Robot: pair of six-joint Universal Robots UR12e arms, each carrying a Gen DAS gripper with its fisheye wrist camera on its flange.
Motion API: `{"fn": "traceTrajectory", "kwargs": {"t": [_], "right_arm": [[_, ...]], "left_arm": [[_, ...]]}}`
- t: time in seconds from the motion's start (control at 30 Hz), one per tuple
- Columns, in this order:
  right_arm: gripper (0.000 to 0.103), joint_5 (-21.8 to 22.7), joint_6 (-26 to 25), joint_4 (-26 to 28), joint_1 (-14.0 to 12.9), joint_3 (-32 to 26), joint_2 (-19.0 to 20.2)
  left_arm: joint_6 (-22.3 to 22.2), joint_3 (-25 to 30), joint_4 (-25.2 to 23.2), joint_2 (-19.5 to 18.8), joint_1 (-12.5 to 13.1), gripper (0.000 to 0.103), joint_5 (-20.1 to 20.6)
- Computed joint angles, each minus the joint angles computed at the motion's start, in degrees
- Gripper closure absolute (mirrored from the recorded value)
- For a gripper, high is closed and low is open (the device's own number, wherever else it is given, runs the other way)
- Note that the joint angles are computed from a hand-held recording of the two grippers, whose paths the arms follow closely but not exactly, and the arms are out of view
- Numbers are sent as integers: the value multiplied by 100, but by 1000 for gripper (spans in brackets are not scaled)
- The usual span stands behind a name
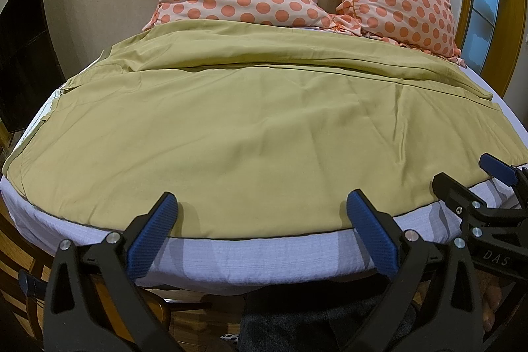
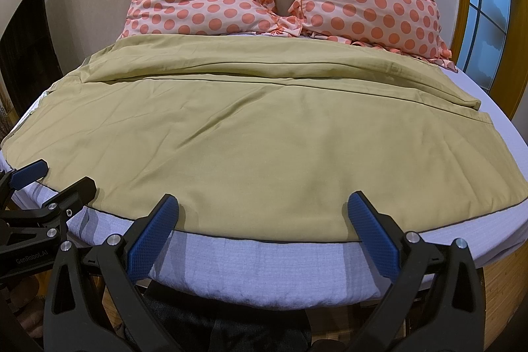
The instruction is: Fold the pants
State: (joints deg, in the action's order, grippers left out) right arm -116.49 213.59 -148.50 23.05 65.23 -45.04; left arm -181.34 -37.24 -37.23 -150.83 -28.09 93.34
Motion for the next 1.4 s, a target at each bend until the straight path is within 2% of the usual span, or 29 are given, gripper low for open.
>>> {"fn": "traceTrajectory", "kwargs": {"t": [0.87,0.97,1.1,1.17,1.23,1.3,1.4], "right_arm": [[1,-6,-9,1,4,-18,8],[1,-11,-51,-98,13,4,26],[1,-9,-289,-541,11,178,14],[1,174,-358,-498,-37,169,-22],[1,179,-179,-401,-124,212,-104],[1,-204,82,-493,-267,312,-259],[1,-484,697,-186,-561,249,-422]], "left_arm": [[-24,78,-139,-16,-7,2,16],[3,168,-229,-52,3,2,-17],[26,100,-180,-22,15,2,-57],[64,83,-148,-16,23,2,-88],[53,133,-216,-25,41,2,-123],[40,151,-63,-23,60,2,-107],[-28,378,171,-112,88,2,10]]}}
